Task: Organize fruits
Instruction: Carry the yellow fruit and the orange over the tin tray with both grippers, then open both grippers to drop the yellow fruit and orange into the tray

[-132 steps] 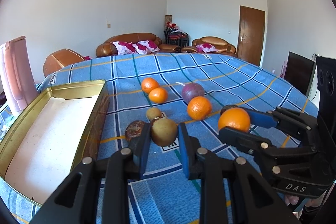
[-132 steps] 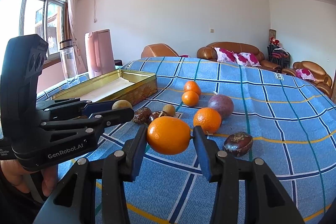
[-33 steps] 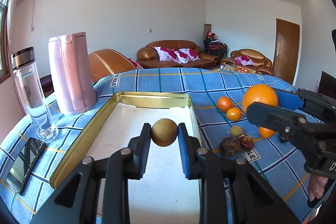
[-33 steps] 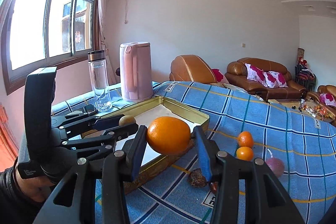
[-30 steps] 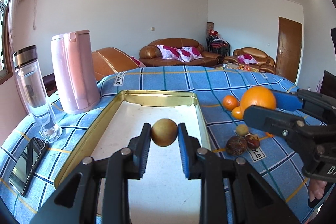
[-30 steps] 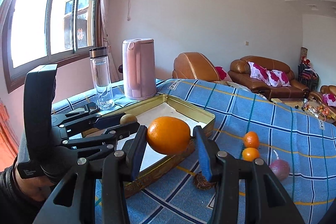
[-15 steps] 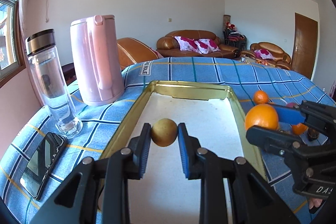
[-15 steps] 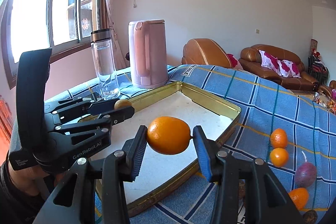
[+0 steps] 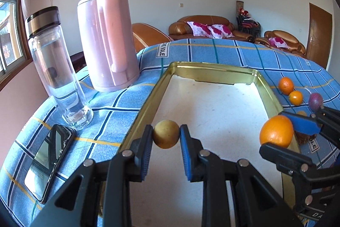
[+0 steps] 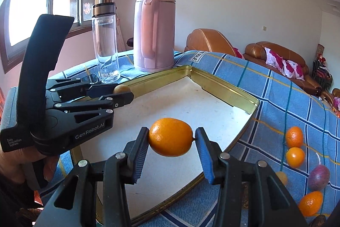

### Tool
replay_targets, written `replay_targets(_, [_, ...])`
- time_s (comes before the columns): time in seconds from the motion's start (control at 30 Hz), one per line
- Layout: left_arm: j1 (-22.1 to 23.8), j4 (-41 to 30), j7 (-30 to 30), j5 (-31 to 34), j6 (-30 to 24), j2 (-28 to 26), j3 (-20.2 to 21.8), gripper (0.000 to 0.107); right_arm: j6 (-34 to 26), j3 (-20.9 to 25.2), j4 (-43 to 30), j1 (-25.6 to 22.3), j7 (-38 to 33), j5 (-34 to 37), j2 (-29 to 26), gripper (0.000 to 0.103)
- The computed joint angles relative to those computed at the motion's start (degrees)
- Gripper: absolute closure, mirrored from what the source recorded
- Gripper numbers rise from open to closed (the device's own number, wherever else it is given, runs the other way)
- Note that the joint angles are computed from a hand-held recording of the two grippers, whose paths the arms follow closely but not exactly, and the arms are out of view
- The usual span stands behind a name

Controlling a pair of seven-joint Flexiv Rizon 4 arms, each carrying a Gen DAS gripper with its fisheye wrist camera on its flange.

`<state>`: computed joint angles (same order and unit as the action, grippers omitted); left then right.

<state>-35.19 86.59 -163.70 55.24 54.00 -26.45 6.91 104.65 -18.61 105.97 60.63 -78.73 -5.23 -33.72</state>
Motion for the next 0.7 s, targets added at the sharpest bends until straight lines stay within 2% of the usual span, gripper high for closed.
replay_targets(0.17, [0.7, 0.2, 1.6, -1.3, -0.1, 0.0, -0.4, 0.08, -0.3, -1.7, -0.1, 1.6, 0.0, 0.1, -0.4, 0.056])
replay_targets(0.27, [1.2, 0.4, 2.6, -2.5, 0.3, -0.2, -0.6, 0.08, -2.1, -3.3, -0.4, 2.9, 0.7, 0.0, -0.7, 0.056])
replay_targets(0.37, [1.7, 0.1, 4.8, -4.2, 0.2, -0.7, -0.9, 0.08, -4.9, -2.9, -1.1, 2.1, 2.8, -1.8, -0.7, 0.056])
replay_targets(0.47, [1.5, 0.1, 5.2, -4.9, 0.5, -0.8, -0.5, 0.08, -4.2, -1.8, -1.0, 0.7, 4.4, -3.9, -0.5, 0.056])
replay_targets(0.7, [1.0, -0.1, 5.6, -5.6, -0.1, -1.0, 0.1, 0.079, -3.8, -5.1, -0.1, 3.3, 5.8, -5.3, -0.8, 0.056])
